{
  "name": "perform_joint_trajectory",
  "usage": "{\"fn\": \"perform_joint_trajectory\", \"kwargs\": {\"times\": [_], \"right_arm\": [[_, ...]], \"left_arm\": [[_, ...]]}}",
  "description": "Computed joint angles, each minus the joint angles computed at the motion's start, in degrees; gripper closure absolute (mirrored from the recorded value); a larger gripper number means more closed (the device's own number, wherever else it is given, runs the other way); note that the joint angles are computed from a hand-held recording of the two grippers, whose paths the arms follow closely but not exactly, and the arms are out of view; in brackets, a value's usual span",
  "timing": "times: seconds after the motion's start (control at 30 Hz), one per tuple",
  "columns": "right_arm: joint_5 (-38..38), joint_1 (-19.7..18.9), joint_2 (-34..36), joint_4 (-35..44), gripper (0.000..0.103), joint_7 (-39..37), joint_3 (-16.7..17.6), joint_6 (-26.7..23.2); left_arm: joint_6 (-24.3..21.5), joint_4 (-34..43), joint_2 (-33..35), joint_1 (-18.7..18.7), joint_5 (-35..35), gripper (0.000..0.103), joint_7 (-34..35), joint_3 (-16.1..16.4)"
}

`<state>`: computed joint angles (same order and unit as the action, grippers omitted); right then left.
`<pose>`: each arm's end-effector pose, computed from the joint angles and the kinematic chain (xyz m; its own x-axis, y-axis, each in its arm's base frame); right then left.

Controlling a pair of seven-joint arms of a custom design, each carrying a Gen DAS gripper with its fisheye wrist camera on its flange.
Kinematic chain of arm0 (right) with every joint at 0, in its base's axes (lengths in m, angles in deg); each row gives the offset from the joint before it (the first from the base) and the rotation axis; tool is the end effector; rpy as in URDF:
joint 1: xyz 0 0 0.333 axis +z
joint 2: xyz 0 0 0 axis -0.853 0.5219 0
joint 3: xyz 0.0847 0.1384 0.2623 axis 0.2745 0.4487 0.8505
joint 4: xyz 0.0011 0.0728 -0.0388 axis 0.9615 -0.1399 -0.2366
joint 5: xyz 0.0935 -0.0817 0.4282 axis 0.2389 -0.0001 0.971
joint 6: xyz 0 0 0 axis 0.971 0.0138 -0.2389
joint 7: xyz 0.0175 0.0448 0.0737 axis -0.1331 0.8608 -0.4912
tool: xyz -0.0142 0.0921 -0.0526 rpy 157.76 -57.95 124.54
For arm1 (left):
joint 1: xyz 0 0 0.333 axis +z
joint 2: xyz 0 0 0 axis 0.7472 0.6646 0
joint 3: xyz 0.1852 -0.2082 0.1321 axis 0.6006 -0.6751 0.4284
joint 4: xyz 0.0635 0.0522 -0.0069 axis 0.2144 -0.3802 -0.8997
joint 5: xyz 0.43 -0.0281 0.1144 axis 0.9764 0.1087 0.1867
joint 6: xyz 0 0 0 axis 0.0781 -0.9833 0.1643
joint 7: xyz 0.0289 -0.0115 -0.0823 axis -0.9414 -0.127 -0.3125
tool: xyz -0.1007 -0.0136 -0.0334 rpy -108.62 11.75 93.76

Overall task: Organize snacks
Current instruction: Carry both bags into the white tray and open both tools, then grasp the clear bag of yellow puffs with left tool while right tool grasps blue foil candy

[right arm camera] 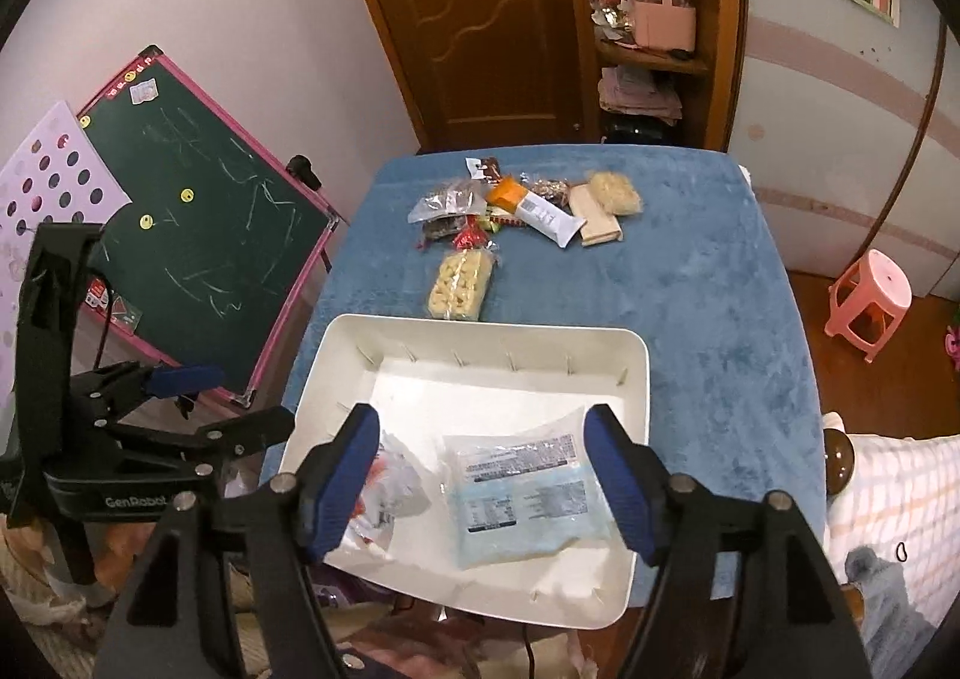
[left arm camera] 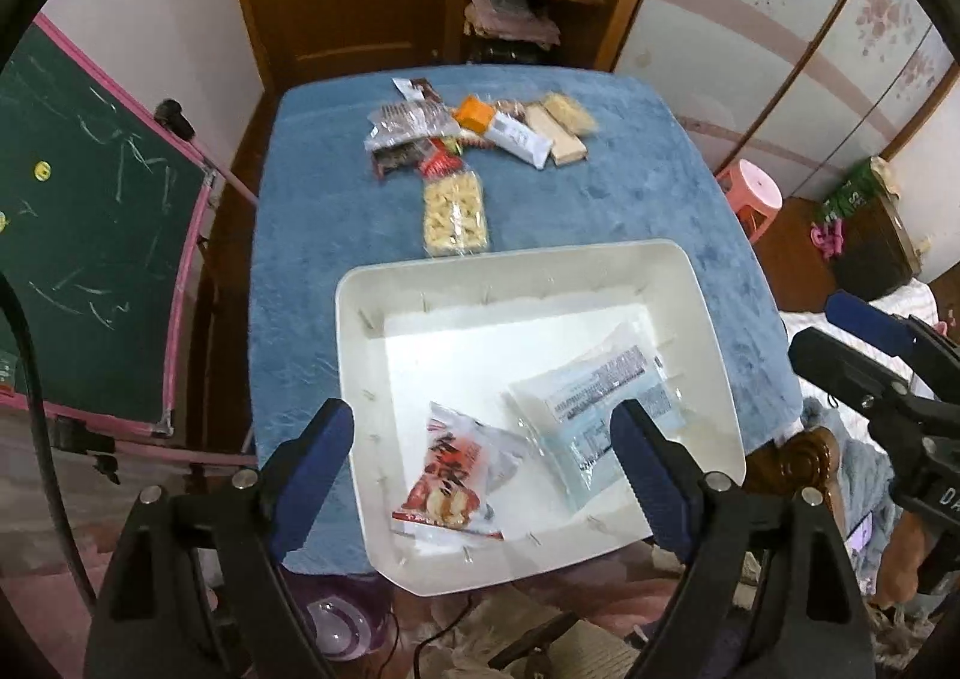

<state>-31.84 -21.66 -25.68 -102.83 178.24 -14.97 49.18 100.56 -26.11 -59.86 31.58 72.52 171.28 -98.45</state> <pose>0.4658 0.4717 0.7244 -0.0945 -0.9795 -0.1779 -0.8262 0.1768 -0.5350 0.5691 -0.3317 0.6964 -0.4195 -0.8994 0.1230 -0.8536 0.3448 -0.3904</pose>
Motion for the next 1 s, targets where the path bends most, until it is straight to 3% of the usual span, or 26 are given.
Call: {"fn": "perform_joint_trajectory", "kwargs": {"times": [0.67,1.0], "right_arm": [[2.4,2.3,9.0,11.4,0.032,-5.4,-2.0,-4.4],[6.0,1.5,13.5,16.4,0.032,-8.2,-3.7,-5.8]], "left_arm": [[0.1,2.3,1.6,0.9,0.5,0.016,-0.3,0.7],[-4.1,11.9,9.6,-0.3,2.8,0.016,-2.5,1.3]]}}
